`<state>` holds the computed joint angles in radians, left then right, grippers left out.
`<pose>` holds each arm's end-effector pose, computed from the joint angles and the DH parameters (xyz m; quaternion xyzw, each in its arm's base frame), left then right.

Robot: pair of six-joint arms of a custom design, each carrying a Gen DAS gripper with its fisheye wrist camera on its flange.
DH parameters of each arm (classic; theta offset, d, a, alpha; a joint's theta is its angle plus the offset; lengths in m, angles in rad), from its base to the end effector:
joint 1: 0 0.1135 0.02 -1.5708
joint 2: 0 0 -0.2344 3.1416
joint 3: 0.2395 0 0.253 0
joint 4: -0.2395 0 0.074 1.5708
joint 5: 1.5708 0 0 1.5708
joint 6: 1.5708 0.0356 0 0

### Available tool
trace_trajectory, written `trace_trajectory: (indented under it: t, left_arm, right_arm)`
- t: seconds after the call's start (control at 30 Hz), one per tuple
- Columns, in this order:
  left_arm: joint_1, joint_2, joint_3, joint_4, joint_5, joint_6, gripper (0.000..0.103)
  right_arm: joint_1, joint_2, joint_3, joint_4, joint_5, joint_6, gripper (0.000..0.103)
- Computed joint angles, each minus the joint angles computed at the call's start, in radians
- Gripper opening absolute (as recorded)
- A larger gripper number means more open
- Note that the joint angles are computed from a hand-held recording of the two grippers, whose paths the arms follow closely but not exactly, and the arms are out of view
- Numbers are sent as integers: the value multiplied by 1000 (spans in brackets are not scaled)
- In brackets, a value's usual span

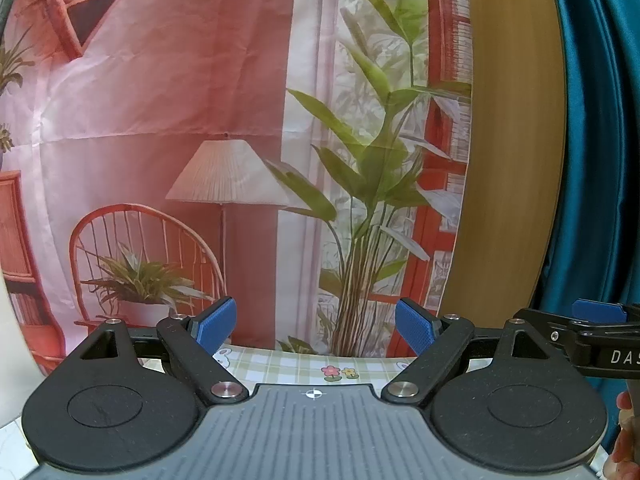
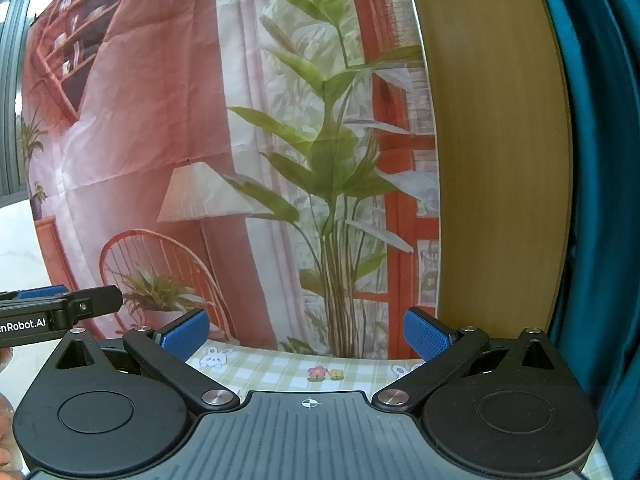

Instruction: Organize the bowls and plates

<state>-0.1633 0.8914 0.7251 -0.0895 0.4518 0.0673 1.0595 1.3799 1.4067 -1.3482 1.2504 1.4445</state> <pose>0.2221 -0.0523 0.2875 0.2247 0.7505 -0.2057 0.5864 0.1472 0.1933 0.3276 0.2254 0.7758 -0.0862 0.5831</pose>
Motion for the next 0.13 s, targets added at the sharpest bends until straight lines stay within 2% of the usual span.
trace_trajectory:
  t: [0.13]
  left_arm:
    - [2,5,2,-4,5,4,88]
  right_arm:
    - [3,2,2,-4,1,4,103]
